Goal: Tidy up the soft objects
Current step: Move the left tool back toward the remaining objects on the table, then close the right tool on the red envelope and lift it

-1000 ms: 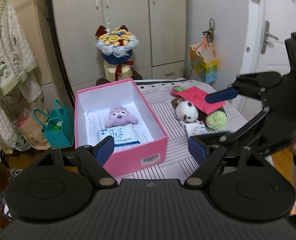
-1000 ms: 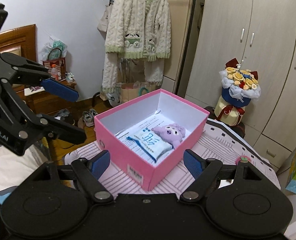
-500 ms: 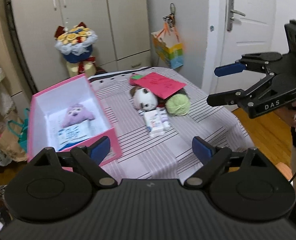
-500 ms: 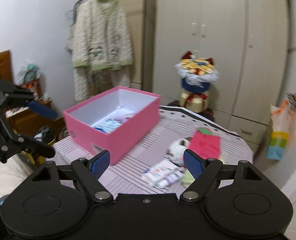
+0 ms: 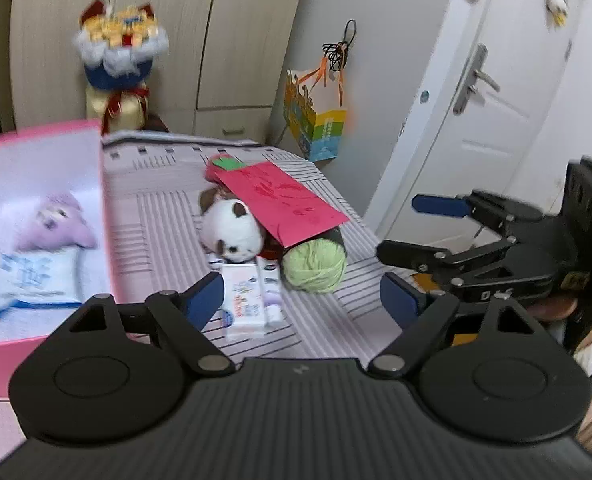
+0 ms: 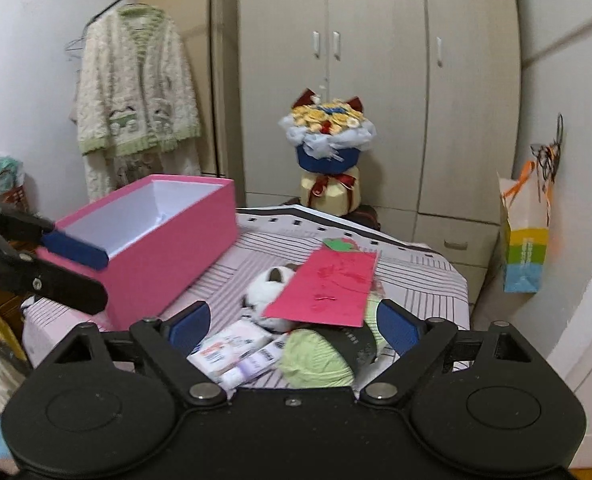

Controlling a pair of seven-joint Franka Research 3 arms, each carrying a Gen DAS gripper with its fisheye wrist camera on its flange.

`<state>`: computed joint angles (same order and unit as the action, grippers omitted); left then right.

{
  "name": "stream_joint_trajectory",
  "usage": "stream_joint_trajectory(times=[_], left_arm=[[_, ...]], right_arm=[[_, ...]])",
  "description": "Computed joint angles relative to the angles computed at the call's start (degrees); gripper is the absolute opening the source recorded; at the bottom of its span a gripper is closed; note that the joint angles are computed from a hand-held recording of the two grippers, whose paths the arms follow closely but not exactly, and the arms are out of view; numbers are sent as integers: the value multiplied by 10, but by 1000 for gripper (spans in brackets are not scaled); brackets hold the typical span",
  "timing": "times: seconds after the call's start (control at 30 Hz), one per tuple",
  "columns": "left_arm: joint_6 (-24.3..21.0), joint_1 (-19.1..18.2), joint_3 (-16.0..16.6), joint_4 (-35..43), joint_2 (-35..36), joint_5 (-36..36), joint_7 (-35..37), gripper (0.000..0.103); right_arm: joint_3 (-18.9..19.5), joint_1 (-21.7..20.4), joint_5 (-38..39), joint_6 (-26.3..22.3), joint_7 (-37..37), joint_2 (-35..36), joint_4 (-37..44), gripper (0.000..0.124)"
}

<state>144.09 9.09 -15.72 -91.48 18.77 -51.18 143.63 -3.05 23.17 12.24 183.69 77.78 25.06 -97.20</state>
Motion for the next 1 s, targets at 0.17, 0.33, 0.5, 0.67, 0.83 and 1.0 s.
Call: stream_joint_trajectory(times=[0.17,0.33,0.5,0.67,0.83,1.0], left_arm=[[-9,-16,-4,97,94,52,-98,60],[-18,-16,-31,188,180,91,-168,50],[-40,-15,-63,266,248,121,-213,40],[-72,-23,-76,339,305,148,-263,39],[-21,-20,-87,333,317,132,-319,34],[58,-6,-112,296,312,121,-314,21]], right_arm=[[58,-64,27,-38,-5,55,79,92],[90,-103,57,-99,-1,125,186,82],[92,-113,67,-185,8,205,319,69],[85,-114,68,-244,30,262,410,61],[107,-130,88,-253,14,272,422,58],[115,-136,102,-251,-8,263,406,49]])
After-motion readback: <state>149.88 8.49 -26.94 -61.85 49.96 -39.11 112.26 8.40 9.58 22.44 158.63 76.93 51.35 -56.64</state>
